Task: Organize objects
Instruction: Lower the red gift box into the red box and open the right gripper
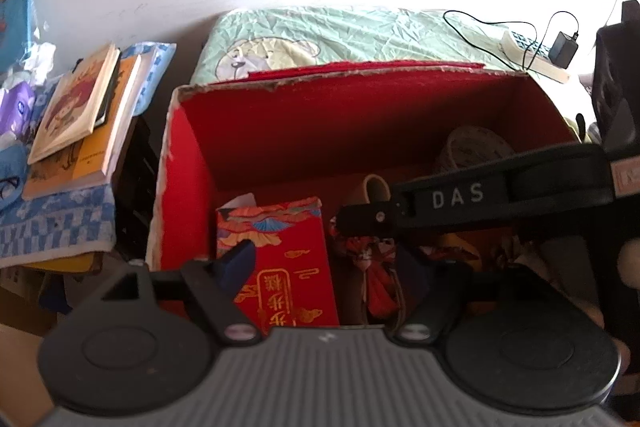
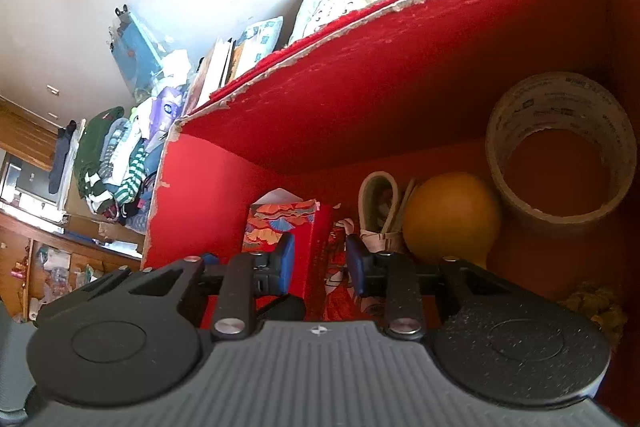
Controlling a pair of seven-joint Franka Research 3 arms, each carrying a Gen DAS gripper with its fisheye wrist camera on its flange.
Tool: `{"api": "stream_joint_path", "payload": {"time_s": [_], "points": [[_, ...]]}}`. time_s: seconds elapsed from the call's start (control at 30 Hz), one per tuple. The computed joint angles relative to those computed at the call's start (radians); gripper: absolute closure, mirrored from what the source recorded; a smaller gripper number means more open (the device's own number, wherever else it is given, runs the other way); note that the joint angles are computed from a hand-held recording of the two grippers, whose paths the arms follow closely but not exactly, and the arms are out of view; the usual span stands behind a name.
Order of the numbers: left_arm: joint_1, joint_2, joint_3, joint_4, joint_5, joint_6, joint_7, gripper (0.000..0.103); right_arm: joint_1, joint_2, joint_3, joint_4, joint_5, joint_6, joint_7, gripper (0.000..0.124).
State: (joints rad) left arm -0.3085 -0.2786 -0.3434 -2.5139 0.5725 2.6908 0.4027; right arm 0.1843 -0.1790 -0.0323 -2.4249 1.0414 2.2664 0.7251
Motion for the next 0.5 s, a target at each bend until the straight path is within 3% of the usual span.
{"api": "stream_joint_path", "payload": {"time_s": [0.33,0.5], "points": [[0.001,0.016,-0.009,0.022,0.035,-0.017,-0.031,0.02,0.017,-0.018,0.008,-0.019,0.003,0.05,0.009,0.092],[-0.008,0.025,-0.007,0.035,0.031,-0.026,-0.021,0.015,0.031,-0.056,0.022,-0.054,-0.001,0.139,0.029,0.092]]}}
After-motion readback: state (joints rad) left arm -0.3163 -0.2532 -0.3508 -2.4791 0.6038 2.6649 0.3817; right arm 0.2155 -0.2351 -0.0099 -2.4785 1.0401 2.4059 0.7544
